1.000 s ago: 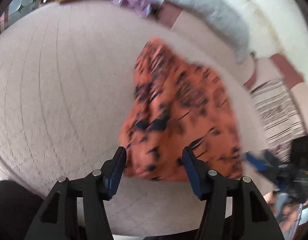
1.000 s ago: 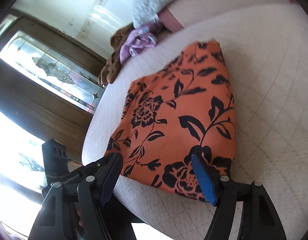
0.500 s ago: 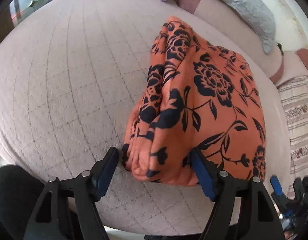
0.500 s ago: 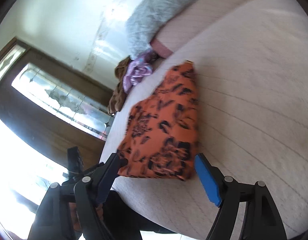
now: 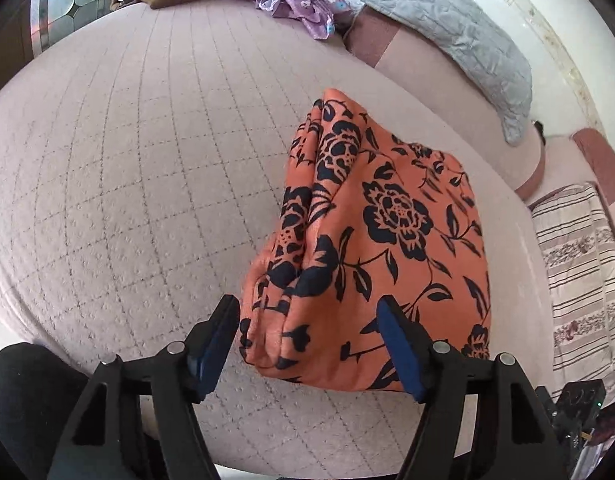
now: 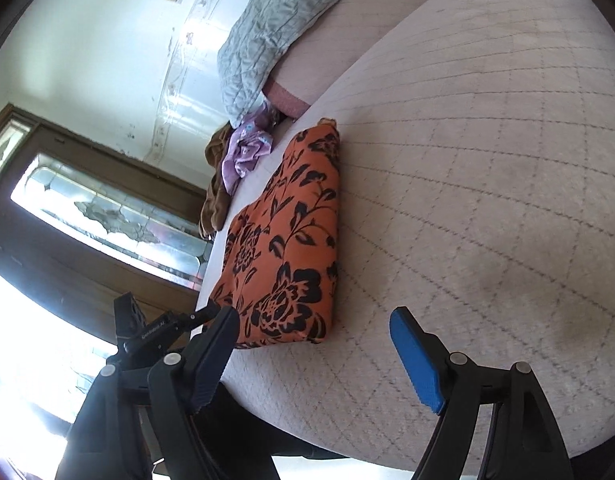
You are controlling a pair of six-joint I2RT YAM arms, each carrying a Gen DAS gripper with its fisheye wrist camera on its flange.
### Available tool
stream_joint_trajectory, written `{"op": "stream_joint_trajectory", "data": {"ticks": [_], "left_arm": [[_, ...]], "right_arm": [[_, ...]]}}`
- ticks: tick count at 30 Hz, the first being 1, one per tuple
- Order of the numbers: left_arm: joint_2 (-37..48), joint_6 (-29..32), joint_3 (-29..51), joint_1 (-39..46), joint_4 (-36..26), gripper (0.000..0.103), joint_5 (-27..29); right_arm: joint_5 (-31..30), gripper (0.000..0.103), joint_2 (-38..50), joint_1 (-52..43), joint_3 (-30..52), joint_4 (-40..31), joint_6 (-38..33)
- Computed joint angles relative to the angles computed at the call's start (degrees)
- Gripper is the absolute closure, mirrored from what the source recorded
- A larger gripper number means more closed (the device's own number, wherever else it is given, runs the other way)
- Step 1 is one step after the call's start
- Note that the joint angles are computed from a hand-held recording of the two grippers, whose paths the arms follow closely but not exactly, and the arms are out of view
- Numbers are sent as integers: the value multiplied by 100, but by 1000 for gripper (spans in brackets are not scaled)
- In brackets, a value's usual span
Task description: Fold small clothes
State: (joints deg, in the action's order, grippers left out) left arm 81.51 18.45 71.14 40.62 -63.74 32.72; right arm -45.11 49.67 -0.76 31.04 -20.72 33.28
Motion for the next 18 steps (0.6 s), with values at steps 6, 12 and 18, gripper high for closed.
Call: {"op": "stream_joint_trajectory", "data": {"ticks": [6,12,18], "left_arm": [[303,412,242,348,-278,31,394],[496,495,319,566,-361,31,652],[461,577,271,633,-407,31,759]], "right_arm": [[581,22,205,681,156,138,283],[1022,22,345,1212,311,154,453],[1121,22,275,1293,305,89,539]]}}
